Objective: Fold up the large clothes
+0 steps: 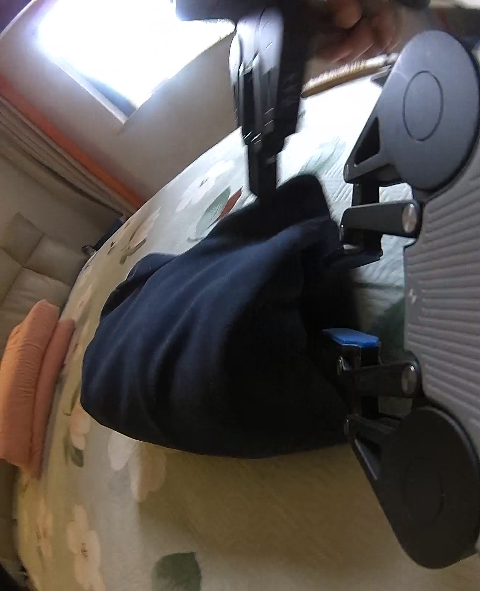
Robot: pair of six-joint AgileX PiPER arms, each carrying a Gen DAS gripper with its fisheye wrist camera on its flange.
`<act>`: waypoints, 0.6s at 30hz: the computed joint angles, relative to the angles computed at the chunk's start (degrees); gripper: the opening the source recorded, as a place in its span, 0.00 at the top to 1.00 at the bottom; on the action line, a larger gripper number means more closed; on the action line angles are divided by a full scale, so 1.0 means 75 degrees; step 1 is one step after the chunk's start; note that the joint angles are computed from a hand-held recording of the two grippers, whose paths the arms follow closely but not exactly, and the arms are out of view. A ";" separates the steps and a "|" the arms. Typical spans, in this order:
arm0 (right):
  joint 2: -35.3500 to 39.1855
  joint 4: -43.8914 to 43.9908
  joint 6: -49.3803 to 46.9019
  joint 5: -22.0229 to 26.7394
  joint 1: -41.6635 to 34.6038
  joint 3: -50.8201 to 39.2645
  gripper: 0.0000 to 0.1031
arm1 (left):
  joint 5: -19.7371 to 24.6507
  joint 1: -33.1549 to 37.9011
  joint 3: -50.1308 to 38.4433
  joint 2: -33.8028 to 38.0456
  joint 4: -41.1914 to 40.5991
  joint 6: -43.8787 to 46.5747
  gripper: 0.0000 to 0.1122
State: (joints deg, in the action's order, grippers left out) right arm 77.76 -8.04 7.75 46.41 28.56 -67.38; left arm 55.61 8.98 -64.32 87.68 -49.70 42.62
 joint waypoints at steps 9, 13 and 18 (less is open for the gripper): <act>0.1321 0.0013 0.0575 -0.0258 0.0168 0.0258 0.89 | -0.2148 0.0266 0.1223 -0.0543 0.0023 -0.1026 0.97; 0.1322 -0.0873 0.1492 -0.0491 0.0537 0.0532 0.99 | -0.1789 0.0889 0.1439 -0.0567 -0.0443 -0.0372 0.97; 0.1165 -0.1249 0.1964 0.0331 0.0485 0.0310 1.00 | -0.0673 0.1081 0.0661 -0.0929 0.0966 -0.0336 0.94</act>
